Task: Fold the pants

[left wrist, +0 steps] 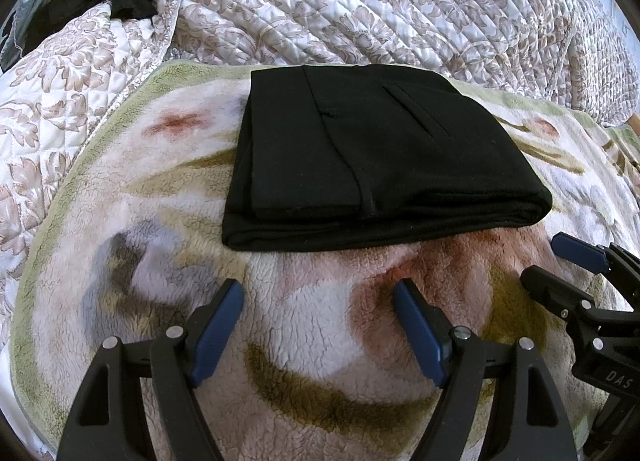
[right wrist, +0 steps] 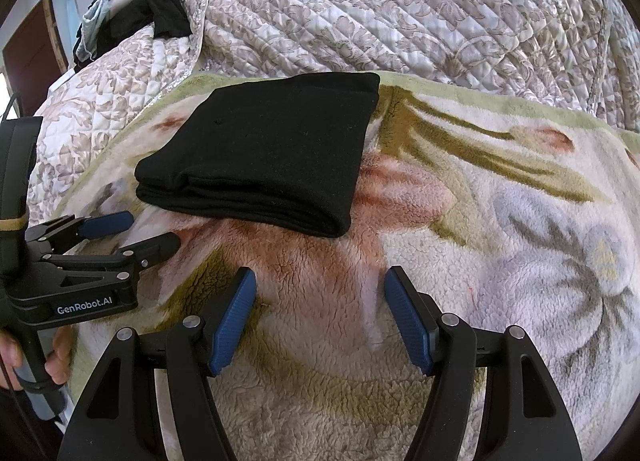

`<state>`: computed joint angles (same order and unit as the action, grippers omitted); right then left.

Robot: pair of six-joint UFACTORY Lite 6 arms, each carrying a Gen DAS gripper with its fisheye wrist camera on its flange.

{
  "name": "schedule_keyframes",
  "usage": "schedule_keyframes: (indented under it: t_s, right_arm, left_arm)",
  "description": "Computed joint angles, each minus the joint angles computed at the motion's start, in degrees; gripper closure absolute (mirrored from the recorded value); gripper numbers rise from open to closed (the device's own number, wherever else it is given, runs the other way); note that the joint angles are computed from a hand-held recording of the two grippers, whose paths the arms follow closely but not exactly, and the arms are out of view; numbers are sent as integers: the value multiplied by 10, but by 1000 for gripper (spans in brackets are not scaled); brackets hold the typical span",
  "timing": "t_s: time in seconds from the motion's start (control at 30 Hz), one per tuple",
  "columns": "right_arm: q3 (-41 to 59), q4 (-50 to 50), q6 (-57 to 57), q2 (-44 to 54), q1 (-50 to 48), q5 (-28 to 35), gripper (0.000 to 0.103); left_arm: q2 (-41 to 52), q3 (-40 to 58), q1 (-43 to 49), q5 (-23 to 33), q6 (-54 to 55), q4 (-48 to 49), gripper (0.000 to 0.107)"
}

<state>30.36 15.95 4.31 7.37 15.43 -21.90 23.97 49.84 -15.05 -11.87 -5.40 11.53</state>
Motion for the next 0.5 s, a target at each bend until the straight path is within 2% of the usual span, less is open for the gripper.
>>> schedule_keyframes:
  t_s: [0.5]
  right_arm:
    - [0,-1,1,-1,0,1,36]
  left_arm:
    - [2,6,2,8,-12,15,27]
